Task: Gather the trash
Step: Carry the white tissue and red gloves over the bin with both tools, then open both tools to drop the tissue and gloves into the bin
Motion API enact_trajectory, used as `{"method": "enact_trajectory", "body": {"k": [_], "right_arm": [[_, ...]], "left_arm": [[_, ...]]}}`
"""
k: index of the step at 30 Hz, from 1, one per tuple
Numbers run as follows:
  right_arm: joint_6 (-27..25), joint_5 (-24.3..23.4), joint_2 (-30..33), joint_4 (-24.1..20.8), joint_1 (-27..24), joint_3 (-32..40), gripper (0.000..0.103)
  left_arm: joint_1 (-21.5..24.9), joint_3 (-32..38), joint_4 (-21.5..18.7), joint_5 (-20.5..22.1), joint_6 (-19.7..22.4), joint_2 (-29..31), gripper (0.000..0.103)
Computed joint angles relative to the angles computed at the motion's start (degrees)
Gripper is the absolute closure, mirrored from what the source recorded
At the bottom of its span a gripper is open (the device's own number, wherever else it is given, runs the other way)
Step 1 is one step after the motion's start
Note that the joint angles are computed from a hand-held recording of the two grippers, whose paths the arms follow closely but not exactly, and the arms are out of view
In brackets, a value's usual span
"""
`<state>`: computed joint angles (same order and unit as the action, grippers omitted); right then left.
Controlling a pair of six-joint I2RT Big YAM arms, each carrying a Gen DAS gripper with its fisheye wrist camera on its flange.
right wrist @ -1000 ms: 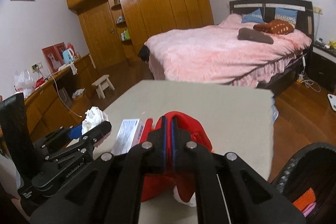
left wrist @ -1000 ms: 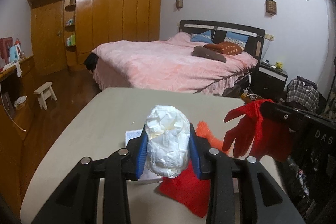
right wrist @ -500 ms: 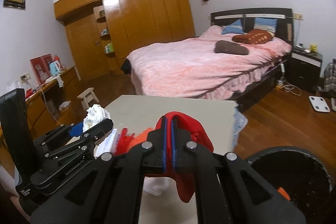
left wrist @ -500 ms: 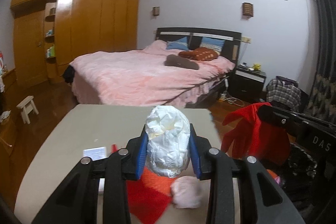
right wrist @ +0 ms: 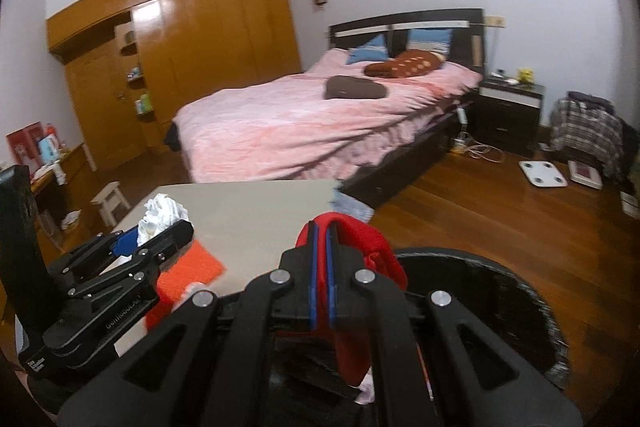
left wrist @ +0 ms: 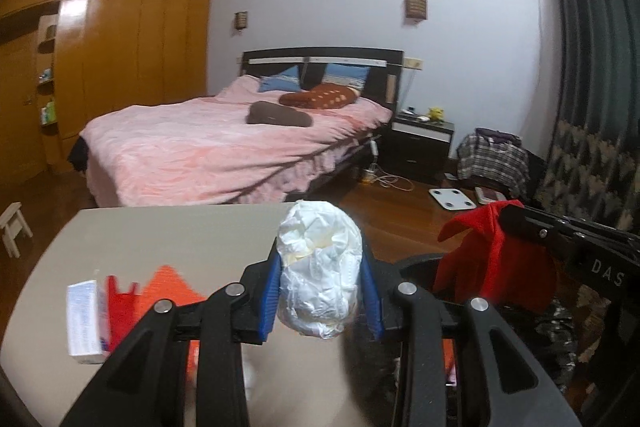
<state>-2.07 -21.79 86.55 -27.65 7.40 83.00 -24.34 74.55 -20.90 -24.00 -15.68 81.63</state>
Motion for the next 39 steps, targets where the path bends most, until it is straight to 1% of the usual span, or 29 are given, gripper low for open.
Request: {"method": "enact_trajectory", "body": {"k": [5,11,14,24,25,27,28,29,31,33,35,36,37,38,39], "right_arm": [[-0.5,1.5,-0.8,0.1,-3.3,-2.2,0.100],[-0.9,2.5,-1.1,-0.1,-6.4,-4.5,0.100],[-1.0,2.6,-1.1,-0.1,-7.4,-5.6,0.100],[-0.6,2.9,-0.9,0.3,-9.4,-7.2,0.099],[-0.7,3.2,-0.9,0.4,-9.5,-7.3,0.096],[-0.6,3.8,-0.7,0.1,-9.5,-7.2,0.096],[-0.5,4.0,-0.5,0.0,-9.6,-7.0,0.094],[-0.5,4.1,-0.5,0.1,-9.6,-7.2,0.091],[-0.3,4.5,-0.7,0.5,-9.6,-7.7,0.069],[-0.3,4.9,-0.7,0.7,-9.5,-7.6,0.065],[-0.5,5.0,-0.6,0.6,-9.5,-7.3,0.057],[-0.4,5.2,-0.7,0.8,-9.4,-7.5,0.045],[-0.2,5.6,-0.8,1.1,-9.3,-7.6,0.035],[-0.1,6.1,-1.0,1.6,-9.1,-7.8,0.032],[-0.1,6.5,-1.1,2.0,-9.0,-7.9,0.022]], "left_arm": [[-2.4,3.4,-0.1,1.9,-0.1,3.8,0.068],[-3.8,6.7,0.2,3.9,0.1,7.8,0.068],[-4.4,7.8,0.2,4.8,0.1,9.4,0.068],[-5.5,11.1,-1.7,7.8,0.0,13.3,0.068],[-5.4,11.4,-2.1,8.3,0.1,13.6,0.065],[-5.4,12.0,-2.8,8.5,0.2,13.9,0.057],[-5.3,12.0,-3.0,9.2,0.3,13.8,0.051],[-5.2,11.8,-2.9,9.4,0.6,13.7,0.047],[-5.1,11.6,-2.9,9.4,0.7,13.4,0.043],[-4.5,11.3,-2.9,9.6,0.6,13.0,0.040],[-4.1,10.5,-2.6,9.3,0.3,12.2,0.037],[-3.8,10.1,-2.6,9.1,0.2,11.8,0.036],[-3.6,9.6,-2.5,8.5,0.0,11.2,0.032],[-3.3,9.0,-2.3,7.9,-0.1,10.7,0.028],[-3.1,8.5,-2.1,7.6,-0.2,10.2,0.026]]}}
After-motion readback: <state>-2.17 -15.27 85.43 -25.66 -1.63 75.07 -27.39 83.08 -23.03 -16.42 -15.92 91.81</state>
